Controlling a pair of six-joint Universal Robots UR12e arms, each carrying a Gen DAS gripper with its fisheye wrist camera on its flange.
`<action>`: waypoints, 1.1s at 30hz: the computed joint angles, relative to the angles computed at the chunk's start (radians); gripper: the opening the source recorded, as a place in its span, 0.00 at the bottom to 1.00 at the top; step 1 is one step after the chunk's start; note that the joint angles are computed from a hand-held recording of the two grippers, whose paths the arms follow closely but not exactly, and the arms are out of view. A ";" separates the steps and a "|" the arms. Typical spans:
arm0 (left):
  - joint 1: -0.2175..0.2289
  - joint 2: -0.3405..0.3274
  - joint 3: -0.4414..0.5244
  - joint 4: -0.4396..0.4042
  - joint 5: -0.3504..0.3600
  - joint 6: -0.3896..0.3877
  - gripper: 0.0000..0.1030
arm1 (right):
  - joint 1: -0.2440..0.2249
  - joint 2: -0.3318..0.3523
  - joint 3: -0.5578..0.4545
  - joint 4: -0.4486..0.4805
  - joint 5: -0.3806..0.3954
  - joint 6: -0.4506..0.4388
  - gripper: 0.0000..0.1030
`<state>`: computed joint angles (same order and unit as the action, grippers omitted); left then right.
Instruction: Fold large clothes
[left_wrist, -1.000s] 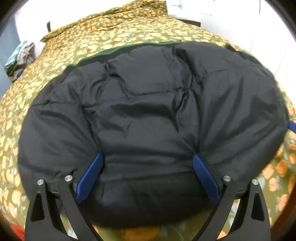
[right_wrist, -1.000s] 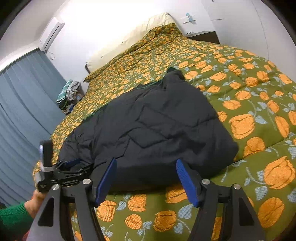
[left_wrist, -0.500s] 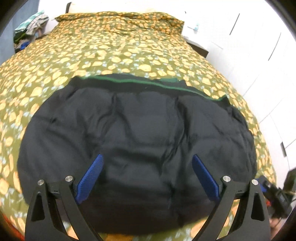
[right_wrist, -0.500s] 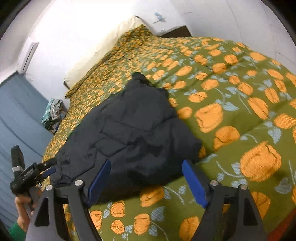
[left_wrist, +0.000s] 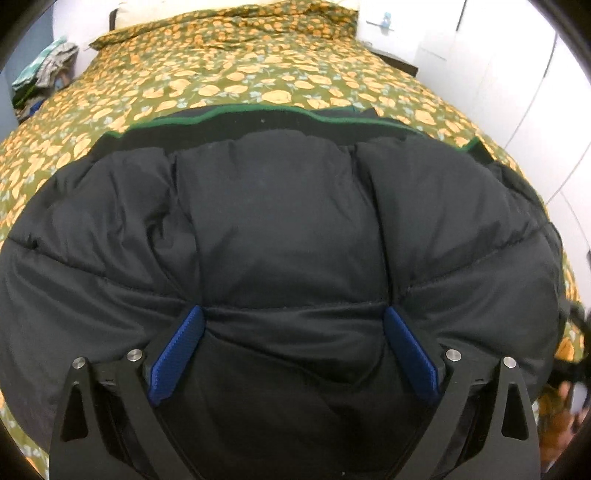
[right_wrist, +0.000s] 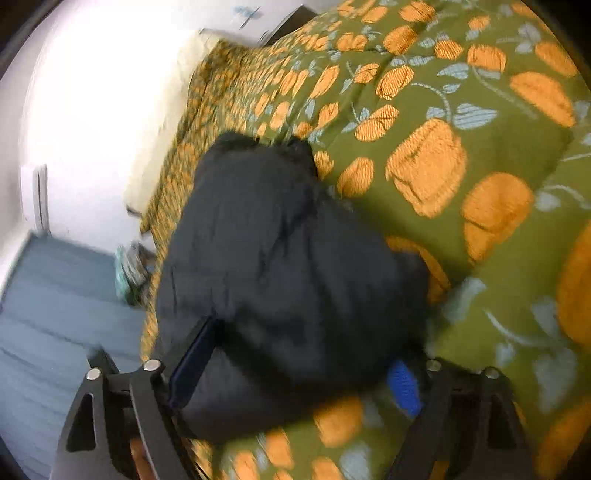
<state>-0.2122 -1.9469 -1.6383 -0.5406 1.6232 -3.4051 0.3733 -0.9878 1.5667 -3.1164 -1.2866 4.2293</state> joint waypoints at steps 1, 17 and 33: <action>0.000 -0.001 0.001 -0.004 -0.001 0.004 0.94 | -0.001 0.016 -0.005 -0.048 -0.012 0.048 0.87; 0.065 0.061 0.053 -0.219 -0.070 0.094 0.82 | 0.140 0.004 -0.211 0.007 -0.227 -0.650 0.25; 0.081 0.048 0.384 -0.737 -0.237 0.439 0.91 | 0.292 0.094 -0.402 0.178 -0.374 -1.330 0.25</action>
<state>-0.1311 -1.8986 -1.2545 -1.2778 1.3865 -2.9658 0.6648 -0.8942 1.1645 -2.9382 -1.6602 2.8989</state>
